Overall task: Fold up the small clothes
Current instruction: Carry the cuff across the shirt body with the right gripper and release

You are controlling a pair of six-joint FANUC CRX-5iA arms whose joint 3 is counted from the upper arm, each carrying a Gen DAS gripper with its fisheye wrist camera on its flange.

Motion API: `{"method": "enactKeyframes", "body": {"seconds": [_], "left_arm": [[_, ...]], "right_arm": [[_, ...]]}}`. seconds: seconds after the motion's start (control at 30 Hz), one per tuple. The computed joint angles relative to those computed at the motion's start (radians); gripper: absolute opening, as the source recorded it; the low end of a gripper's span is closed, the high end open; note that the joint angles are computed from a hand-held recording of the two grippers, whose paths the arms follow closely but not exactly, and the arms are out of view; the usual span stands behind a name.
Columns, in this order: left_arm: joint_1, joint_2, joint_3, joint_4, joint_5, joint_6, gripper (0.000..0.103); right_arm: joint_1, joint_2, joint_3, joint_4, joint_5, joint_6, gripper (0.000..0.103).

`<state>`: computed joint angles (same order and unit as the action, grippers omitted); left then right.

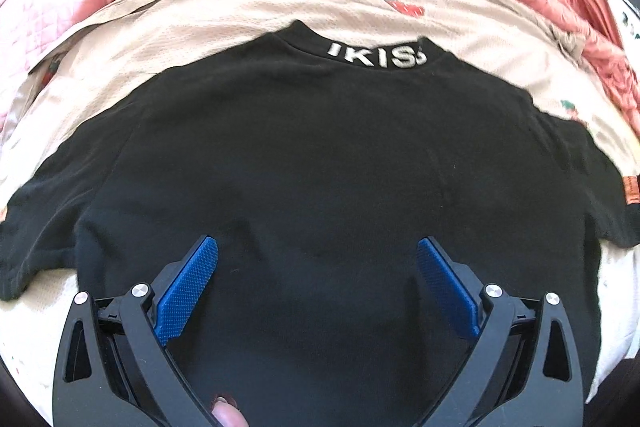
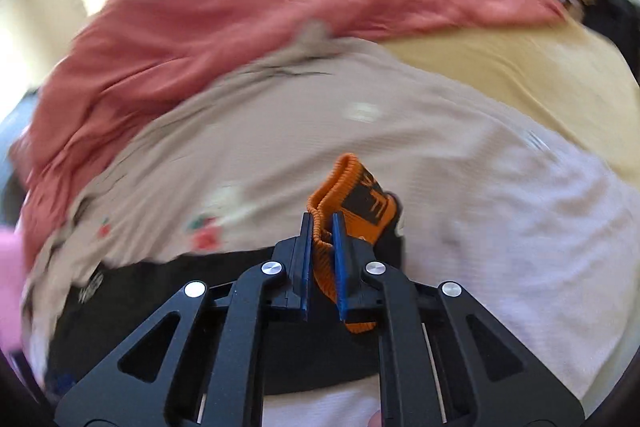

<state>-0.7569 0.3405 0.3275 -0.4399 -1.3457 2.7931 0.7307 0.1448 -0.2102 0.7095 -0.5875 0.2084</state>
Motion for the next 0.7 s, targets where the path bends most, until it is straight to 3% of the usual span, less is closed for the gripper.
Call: {"method": "enactKeyframes", "body": {"seconds": [0.1, 0.2, 0.33, 0.43, 0.5, 0.53, 0.63, 0.7], "left_arm": [[-0.011, -0.039, -0.033, -0.014, 0.003, 0.041, 0.099], [-0.013, -0.061, -0.051, -0.025, -0.011, 0.06, 0.099], [-0.016, -0.1, -0.087, -0.031, -0.016, 0.095, 0.099], [-0.012, -0.119, -0.108, -0.033, -0.019, 0.114, 0.099], [-0.013, -0.123, -0.112, -0.036, -0.031, 0.128, 0.099], [-0.014, -0.125, -0.114, -0.036, -0.03, 0.131, 0.099], [-0.019, -0.125, -0.108, -0.036, -0.024, 0.14, 0.099], [-0.019, -0.119, -0.099, -0.022, 0.004, 0.134, 0.099]], "right_arm": [[0.054, 0.016, 0.039, -0.066, 0.092, 0.124, 0.005], [0.123, 0.062, 0.135, -0.26, 0.134, 0.363, 0.005], [0.2, 0.145, 0.298, -0.568, 0.07, 0.722, 0.005], [0.237, 0.202, 0.361, -0.634, 0.032, 0.863, 0.005], [0.235, 0.246, 0.444, -0.78, -0.05, 1.025, 0.015], [0.231, 0.251, 0.459, -0.835, -0.069, 1.071, 0.033], [0.204, 0.226, 0.463, -0.966, -0.043, 1.158, 0.039], [0.181, 0.186, 0.422, -0.966, 0.019, 1.133, 0.048]]}}
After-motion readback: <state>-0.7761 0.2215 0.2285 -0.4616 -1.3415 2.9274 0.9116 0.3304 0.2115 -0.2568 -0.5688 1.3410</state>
